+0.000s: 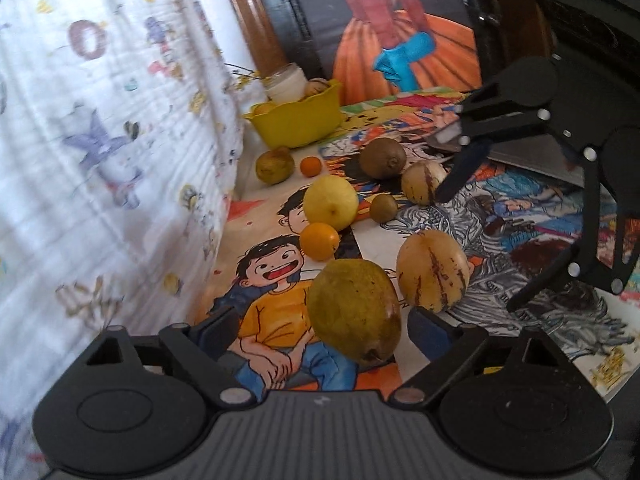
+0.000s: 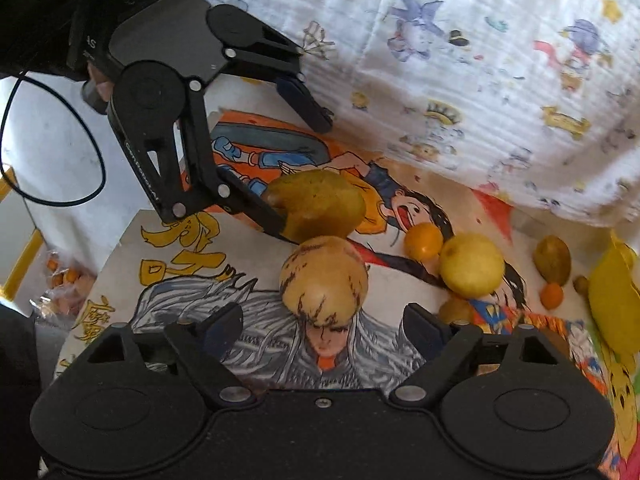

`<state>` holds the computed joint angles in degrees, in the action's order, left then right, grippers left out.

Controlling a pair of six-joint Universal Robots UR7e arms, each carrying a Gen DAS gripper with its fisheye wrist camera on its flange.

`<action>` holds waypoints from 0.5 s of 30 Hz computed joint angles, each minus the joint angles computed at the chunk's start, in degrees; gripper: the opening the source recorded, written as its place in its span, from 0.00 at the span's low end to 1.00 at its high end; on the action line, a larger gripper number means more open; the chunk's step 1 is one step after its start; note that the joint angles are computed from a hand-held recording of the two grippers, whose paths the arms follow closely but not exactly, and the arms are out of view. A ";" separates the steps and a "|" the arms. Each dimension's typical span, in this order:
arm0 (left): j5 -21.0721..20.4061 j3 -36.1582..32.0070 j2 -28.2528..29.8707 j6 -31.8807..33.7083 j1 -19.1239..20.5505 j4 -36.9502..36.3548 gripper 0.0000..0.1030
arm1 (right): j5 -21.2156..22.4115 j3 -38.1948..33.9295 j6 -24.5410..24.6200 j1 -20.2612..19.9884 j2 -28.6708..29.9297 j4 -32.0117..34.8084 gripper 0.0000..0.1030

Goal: Organize fruits
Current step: 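Grasp the green mango with the left tool while the right tool grasps a striped pepino melon, then carry the mango and pepino onto the metal tray while both tools open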

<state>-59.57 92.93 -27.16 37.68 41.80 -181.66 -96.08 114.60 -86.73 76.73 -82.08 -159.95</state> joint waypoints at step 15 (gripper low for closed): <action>-7.71 -3.45 -0.71 0.71 2.65 9.99 0.59 | 3.25 -4.44 -1.33 -1.08 2.29 7.90 0.53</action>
